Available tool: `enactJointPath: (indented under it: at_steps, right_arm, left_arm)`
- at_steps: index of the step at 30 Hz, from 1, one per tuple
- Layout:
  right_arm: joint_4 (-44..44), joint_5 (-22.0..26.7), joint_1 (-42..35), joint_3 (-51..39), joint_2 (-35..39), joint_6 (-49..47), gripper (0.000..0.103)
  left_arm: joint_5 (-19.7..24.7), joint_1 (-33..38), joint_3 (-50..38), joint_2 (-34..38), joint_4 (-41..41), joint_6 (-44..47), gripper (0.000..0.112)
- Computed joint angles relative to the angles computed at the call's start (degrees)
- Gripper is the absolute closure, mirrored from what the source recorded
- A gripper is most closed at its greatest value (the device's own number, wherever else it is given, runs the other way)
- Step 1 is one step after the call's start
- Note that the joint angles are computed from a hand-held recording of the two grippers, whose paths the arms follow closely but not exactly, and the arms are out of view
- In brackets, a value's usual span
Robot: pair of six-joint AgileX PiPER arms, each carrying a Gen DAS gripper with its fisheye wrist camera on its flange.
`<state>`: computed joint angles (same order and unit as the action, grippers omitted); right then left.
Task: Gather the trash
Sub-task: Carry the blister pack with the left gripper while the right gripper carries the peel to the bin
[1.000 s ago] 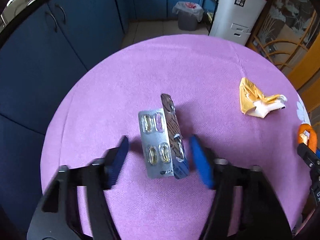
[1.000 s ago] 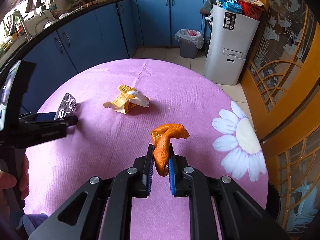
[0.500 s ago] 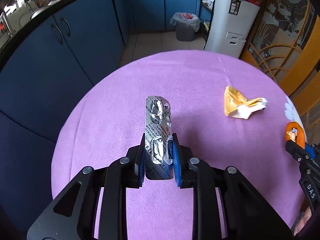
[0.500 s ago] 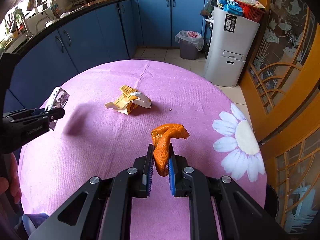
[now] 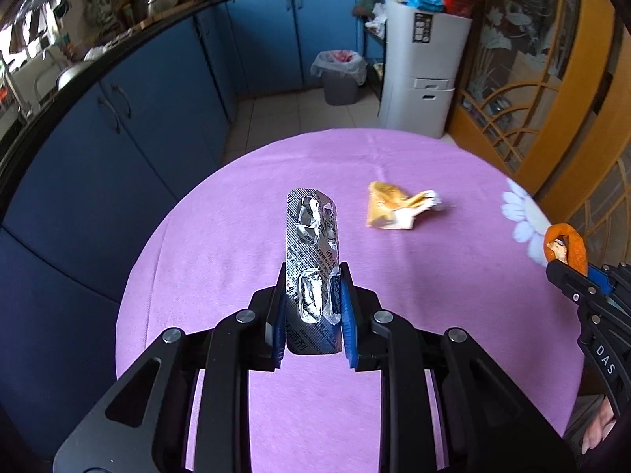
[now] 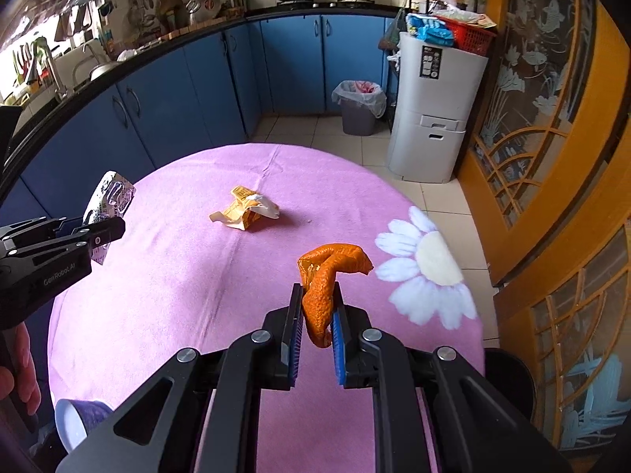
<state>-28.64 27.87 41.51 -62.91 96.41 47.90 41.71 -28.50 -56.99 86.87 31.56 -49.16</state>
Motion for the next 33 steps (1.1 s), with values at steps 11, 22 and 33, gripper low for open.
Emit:
enactJointPath:
  at_steps: [11,22,33]
  right_arm:
    - [-4.8,-1.3,-5.8,13.0,-12.5,5.8,0.09]
    - [4.8,-6.7,-23.7,27.0,-22.9,-7.1,0.09]
    - [43.2,-12.9,-46.3,33.4,-21.1,-54.6,0.09]
  left_arm:
    - [5.9,-13.8,-9.8,5.8,2.3,-3.6,0.089]
    - [10.4,-25.2,-29.9,21.4,-1.7,2.1,0.088]
    - [17.3,-29.7,-55.2,39.4,-10.6,12.1,0.088]
